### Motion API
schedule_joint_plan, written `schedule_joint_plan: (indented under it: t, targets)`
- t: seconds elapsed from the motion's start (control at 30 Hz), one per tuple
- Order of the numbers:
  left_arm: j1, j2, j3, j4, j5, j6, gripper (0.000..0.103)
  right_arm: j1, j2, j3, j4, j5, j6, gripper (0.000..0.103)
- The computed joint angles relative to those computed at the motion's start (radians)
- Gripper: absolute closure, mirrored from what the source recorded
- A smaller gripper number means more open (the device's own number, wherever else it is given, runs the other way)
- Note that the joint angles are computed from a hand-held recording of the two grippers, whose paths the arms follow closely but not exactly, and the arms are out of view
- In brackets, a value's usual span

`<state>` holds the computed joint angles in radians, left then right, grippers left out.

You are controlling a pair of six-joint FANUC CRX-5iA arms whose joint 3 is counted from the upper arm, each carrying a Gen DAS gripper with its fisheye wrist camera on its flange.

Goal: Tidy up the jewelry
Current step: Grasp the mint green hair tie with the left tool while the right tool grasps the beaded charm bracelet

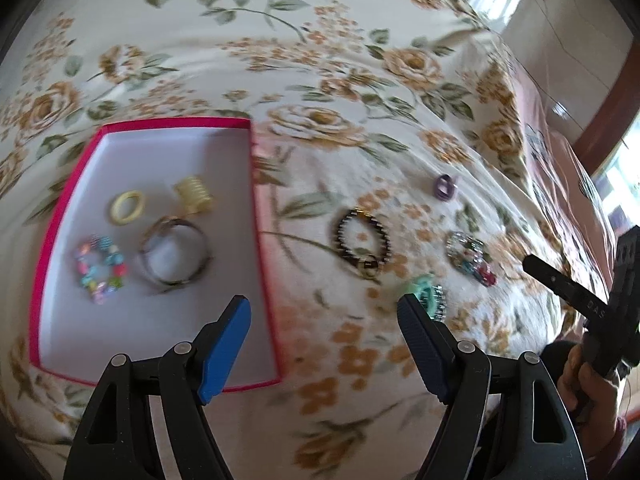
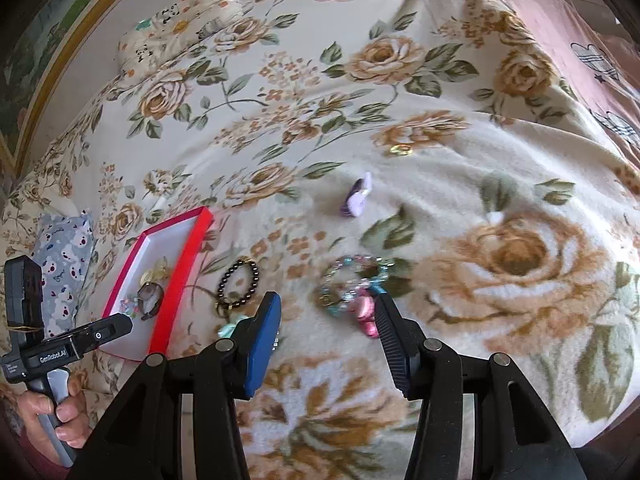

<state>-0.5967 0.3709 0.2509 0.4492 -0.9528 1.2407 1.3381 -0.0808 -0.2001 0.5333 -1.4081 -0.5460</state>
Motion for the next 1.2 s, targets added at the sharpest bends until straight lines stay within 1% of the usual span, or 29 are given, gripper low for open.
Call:
schedule_joint_plan:
  t: [0.2,0.33,0.43,0.57,0.73,0.87,0.93,1.0,1.03,1.07,1.1,1.13,1.17,1.2]
  targets:
    - [-0.036,0.061,0.076,-0.009,-0.029,-0.003,0.028,0.000,-0.029,-0.024,-0.015,-0.011,-0.016,0.052]
    - [-0.055,0.092,0.113,-0.020,-0.043,-0.005,0.028,-0.010,-0.040,-0.036,-0.028,0.003,-0.011,0.053]
    - [-0.066,0.117,0.141,-0.032,-0.057,-0.005,0.028,-0.032,-0.042,-0.044,-0.049,0.031,0.007,0.054]
    - [-0.080,0.153,0.176,-0.037,-0.073,-0.004,0.028,-0.055,-0.048,-0.062,-0.067,0.069,0.008,0.061]
    - [-0.094,0.190,0.210,-0.029,-0.085,-0.013,0.029,-0.087,-0.055,-0.084,-0.094,0.117,0.002,0.061]
    - [-0.109,0.232,0.260,-0.039,-0.107,-0.022,0.030,-0.118,-0.056,-0.097,-0.123,0.157,0.005,0.061]
    - [-0.116,0.252,0.283,-0.048,-0.117,-0.026,0.037,-0.133,-0.053,-0.100,-0.136,0.174,0.013,0.061]
    - [-0.121,0.275,0.306,-0.047,-0.135,-0.032,0.048,-0.147,-0.045,-0.099,-0.151,0.186,0.026,0.061]
    - [-0.122,0.283,0.315,-0.049,-0.142,-0.032,0.051,-0.156,-0.042,-0.101,-0.158,0.198,0.032,0.061]
    - [-0.124,0.296,0.326,-0.048,-0.153,-0.035,0.060,-0.166,-0.034,-0.097,-0.170,0.206,0.046,0.061]
    - [-0.124,0.303,0.331,-0.044,-0.156,-0.038,0.068,-0.172,-0.028,-0.094,-0.179,0.211,0.057,0.065]
    - [-0.126,0.311,0.337,-0.040,-0.161,-0.043,0.071,-0.181,-0.018,-0.091,-0.192,0.222,0.074,0.068]
    - [-0.126,0.315,0.334,-0.032,-0.158,-0.053,0.073,-0.186,-0.011,-0.090,-0.200,0.229,0.084,0.076]
    - [-0.126,0.313,0.327,-0.024,-0.150,-0.064,0.078,-0.189,-0.007,-0.090,-0.204,0.231,0.089,0.081]
